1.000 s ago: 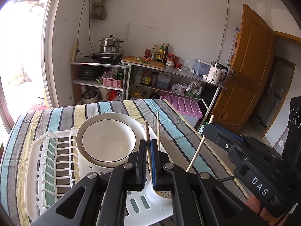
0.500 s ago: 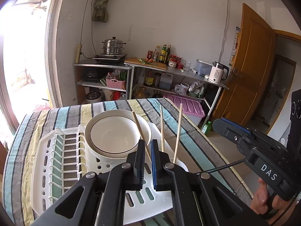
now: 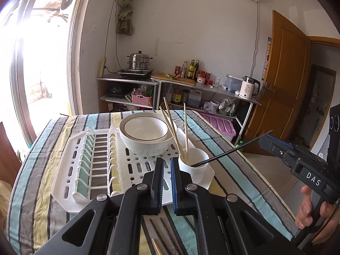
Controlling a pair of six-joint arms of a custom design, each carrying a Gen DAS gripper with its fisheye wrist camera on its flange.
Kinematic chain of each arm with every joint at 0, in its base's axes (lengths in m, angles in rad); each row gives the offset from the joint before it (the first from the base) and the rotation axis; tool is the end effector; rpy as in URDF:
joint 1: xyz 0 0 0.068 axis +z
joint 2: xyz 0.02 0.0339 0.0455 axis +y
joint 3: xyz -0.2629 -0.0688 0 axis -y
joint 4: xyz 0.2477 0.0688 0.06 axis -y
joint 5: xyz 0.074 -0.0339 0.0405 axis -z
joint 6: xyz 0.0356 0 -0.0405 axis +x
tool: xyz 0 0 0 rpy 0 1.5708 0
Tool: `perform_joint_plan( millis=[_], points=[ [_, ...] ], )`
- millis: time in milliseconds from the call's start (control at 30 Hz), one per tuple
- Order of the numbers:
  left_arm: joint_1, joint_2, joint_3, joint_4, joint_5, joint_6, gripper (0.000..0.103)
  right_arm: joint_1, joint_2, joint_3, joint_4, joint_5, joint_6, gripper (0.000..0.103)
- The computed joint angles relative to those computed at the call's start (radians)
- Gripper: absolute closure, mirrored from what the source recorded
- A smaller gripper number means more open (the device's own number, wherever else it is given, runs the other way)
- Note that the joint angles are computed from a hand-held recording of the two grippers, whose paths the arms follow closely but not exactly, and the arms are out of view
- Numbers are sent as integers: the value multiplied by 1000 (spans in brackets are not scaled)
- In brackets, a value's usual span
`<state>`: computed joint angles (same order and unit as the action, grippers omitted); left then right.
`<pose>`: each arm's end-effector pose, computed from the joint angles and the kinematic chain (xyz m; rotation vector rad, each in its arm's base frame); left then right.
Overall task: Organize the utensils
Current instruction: 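Withdraw both open tools from the cup and move down to the chopsticks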
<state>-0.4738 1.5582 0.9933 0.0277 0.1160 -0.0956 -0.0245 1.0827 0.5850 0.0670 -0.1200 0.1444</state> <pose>0.3113 -0.1643 0.2385 0.4710 2.0858 -0.4602 0.2424 -0.0017 0.2345 0.0921 2.0015 0.1970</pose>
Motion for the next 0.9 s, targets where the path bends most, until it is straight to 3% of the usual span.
perform_joint_plan(
  millis=[200,433,733,900],
  points=[
    [-41,-183,-235,40,-62,-1,97,67,-179,-121,-72,54,12,87],
    [-90,-348,-409,47,-121,-33,97,174,-360,-214,-185,145,31,87],
    [-88,-436,-489,22,-136,-57,96,224,-518,-277,-295,189,58,87],
    [-77,-423,-506,29,-117,-61,88,226,-517,-304,-292,179,68,87]
  ],
)
